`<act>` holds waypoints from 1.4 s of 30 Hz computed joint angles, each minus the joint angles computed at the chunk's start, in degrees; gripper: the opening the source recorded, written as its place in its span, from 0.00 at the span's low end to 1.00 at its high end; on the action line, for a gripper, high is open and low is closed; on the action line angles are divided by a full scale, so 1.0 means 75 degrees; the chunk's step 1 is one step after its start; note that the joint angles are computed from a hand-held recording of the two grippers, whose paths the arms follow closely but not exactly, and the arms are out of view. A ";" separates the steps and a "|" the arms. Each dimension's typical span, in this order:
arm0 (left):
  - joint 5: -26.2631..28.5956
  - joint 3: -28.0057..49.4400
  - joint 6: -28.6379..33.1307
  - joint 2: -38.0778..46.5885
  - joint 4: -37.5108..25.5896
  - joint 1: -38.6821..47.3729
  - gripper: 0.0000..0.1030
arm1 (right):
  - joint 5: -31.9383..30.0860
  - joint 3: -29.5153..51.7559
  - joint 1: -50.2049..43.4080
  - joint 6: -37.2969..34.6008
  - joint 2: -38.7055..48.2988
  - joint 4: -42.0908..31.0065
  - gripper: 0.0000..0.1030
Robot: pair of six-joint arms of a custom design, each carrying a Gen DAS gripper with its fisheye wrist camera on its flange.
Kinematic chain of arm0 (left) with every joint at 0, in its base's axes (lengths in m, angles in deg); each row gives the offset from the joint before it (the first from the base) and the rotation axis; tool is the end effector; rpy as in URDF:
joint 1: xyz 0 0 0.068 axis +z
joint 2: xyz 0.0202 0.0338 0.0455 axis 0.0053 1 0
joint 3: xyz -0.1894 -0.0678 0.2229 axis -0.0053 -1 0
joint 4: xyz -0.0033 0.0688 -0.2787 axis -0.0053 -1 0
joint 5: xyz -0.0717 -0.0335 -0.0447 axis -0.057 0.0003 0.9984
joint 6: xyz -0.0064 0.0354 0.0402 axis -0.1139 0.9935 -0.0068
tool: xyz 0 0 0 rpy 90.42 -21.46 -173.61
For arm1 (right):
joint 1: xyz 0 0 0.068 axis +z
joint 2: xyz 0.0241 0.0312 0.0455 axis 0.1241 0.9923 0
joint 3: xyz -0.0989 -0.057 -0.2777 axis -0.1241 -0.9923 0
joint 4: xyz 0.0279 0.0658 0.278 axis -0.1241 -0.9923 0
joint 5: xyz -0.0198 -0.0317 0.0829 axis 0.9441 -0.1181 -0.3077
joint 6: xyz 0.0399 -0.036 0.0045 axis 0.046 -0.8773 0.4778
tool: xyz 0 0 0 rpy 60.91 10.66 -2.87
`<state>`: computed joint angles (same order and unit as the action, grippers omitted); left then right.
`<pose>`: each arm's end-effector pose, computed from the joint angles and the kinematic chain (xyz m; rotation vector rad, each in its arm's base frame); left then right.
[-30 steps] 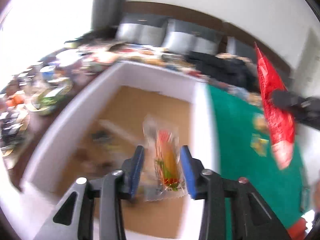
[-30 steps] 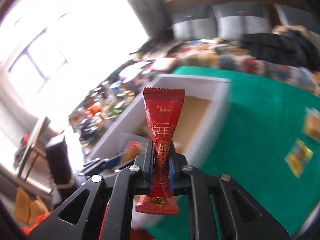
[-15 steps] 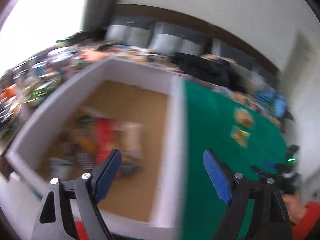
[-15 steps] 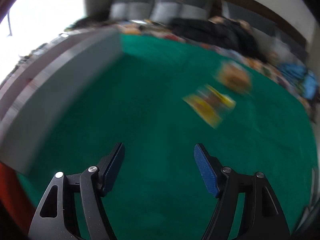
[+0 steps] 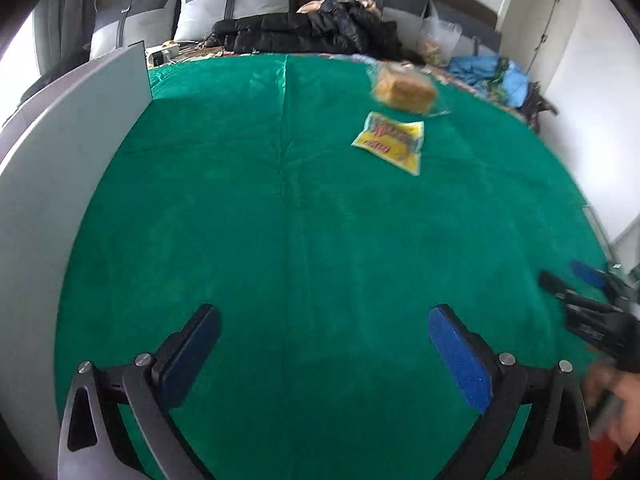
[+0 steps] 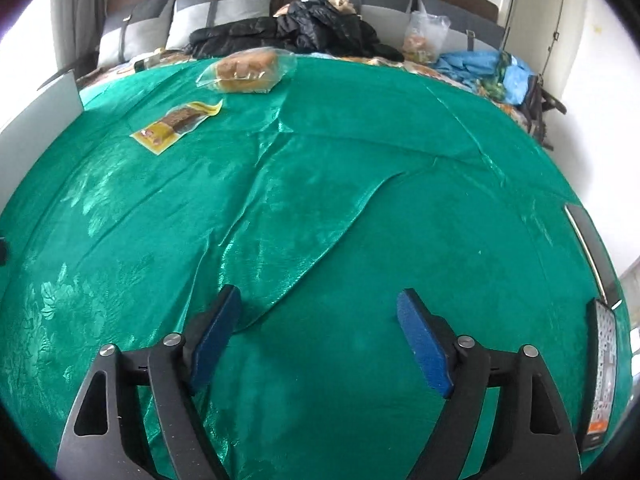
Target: Organize snacks
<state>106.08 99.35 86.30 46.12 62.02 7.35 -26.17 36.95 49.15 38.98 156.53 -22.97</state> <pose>0.3210 0.0257 0.1407 0.4396 2.5109 -0.3443 0.2062 0.1591 0.1526 0.2443 2.4752 -0.2342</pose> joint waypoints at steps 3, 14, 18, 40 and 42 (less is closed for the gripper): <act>-0.0342 -0.0269 -0.0309 0.0154 0.0568 -0.0289 0.99 | -0.0496 -0.0390 -0.0294 0.0041 -0.0357 0.0387 0.89; -0.0857 -0.0635 0.0121 0.0108 0.1317 -0.0476 1.00 | -0.0470 -0.0452 -0.0273 0.0200 -0.0421 0.0297 0.91; -0.0850 -0.0625 0.0131 0.0105 0.1300 -0.0466 1.00 | -0.0481 -0.0458 -0.0291 0.0196 -0.0439 0.0296 0.91; -0.0855 -0.0618 0.0128 0.0116 0.1308 -0.0475 1.00 | -0.0483 -0.0465 -0.0294 0.0189 -0.0447 0.0301 0.92; -0.0858 -0.0620 0.0124 0.0119 0.1313 -0.0479 1.00 | -0.0483 -0.0465 -0.0294 0.0189 -0.0447 0.0301 0.92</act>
<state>99.65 94.71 87.23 47.01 71.87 3.76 -29.79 33.46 46.94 40.40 153.18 -20.71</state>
